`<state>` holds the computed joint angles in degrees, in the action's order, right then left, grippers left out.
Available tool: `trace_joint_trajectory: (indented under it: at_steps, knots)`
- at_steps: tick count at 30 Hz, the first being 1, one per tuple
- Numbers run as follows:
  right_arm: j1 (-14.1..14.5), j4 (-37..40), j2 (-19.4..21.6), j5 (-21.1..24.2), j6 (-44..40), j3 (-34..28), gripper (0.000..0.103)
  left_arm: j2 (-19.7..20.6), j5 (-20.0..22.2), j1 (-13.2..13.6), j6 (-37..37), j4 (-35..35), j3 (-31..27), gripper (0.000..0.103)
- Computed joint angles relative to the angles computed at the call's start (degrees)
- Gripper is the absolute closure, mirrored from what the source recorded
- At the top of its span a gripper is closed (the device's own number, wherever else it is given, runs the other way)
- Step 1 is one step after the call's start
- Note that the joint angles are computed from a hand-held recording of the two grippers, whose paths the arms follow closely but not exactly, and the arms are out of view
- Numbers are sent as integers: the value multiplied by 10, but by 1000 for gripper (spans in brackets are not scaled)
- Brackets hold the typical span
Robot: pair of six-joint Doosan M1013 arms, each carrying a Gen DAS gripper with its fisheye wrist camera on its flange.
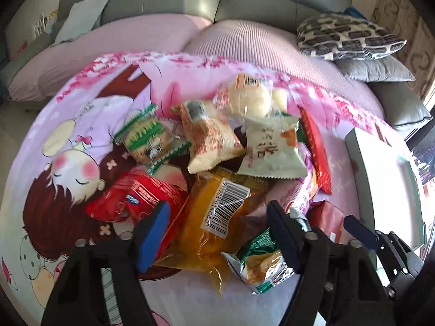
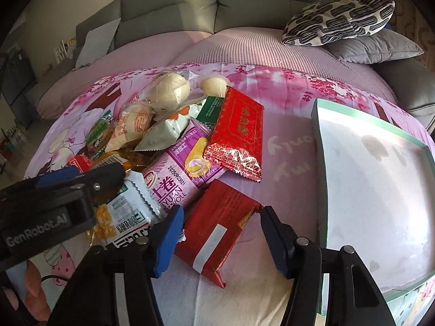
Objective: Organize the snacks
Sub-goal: 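Grasp the yellow bread bag with the left tool while the right tool grasps the red cake pack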
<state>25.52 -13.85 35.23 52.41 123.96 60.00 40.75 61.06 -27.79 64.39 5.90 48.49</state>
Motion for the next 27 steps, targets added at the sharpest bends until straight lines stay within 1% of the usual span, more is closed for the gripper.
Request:
trace_joint_trajectory:
  at_steps: [6, 12, 19, 23, 27]
  knots:
    - [-2, 2, -2, 18, -6, 0, 46, 1, 2, 4, -2, -17, 1, 46]
    - [-4, 3, -6, 36, -6, 1, 48, -6, -10, 6, -10, -22, 18, 52]
    - [0, -23, -9, 63, 5, 1, 48, -15, -21, 8, -18, -30, 40, 54]
    - [-1, -16, -7, 67, -2, 0, 48, -15, -20, 6, -15, -31, 43, 54]
    - [1, -10, 3, 85, -16, -10, 50, -14, -18, 6, -14, -38, 44, 54]
